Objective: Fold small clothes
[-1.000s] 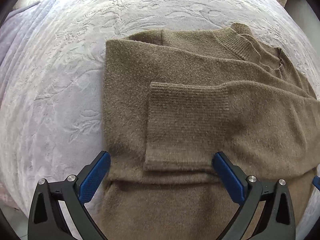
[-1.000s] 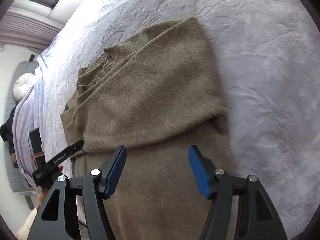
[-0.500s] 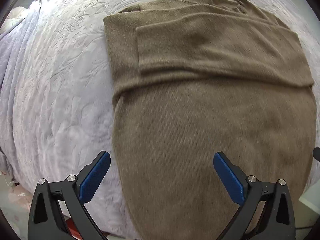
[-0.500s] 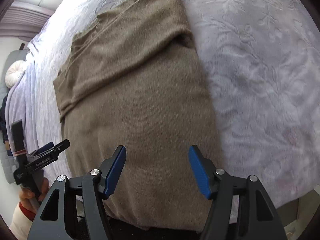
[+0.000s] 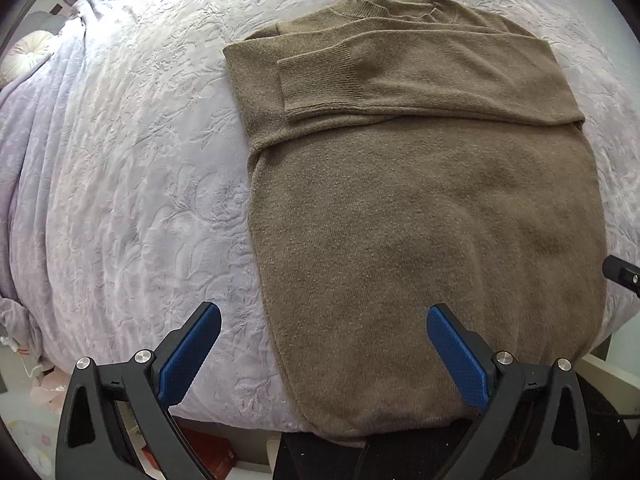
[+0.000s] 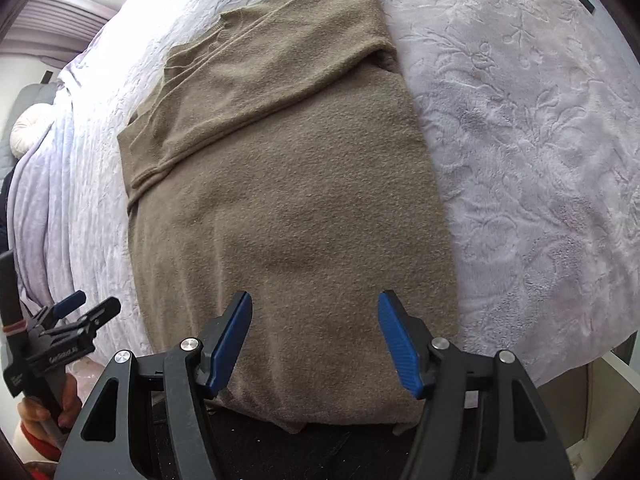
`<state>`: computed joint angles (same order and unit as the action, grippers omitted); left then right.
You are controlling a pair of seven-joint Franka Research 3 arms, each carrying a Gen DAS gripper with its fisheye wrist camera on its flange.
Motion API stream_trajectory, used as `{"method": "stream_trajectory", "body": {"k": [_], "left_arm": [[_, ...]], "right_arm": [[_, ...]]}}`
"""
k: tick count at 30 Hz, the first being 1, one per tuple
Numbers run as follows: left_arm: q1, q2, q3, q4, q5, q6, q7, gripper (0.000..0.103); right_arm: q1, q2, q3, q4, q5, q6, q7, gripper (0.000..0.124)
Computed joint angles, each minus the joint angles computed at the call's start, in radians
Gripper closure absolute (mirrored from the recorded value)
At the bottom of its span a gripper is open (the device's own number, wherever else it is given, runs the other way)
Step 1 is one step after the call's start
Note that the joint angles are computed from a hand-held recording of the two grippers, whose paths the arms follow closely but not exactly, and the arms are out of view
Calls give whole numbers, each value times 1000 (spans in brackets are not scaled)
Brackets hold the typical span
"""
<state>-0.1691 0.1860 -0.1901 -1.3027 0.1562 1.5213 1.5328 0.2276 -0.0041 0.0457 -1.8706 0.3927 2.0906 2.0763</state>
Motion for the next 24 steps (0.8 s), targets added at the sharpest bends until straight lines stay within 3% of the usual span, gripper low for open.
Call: {"method": "stream_trajectory", "body": {"k": [24], "left_arm": [[-12, 15, -3, 45, 29, -38, 10, 0]], "right_arm": [[37, 49, 13, 122, -169, -43, -16, 55]]}}
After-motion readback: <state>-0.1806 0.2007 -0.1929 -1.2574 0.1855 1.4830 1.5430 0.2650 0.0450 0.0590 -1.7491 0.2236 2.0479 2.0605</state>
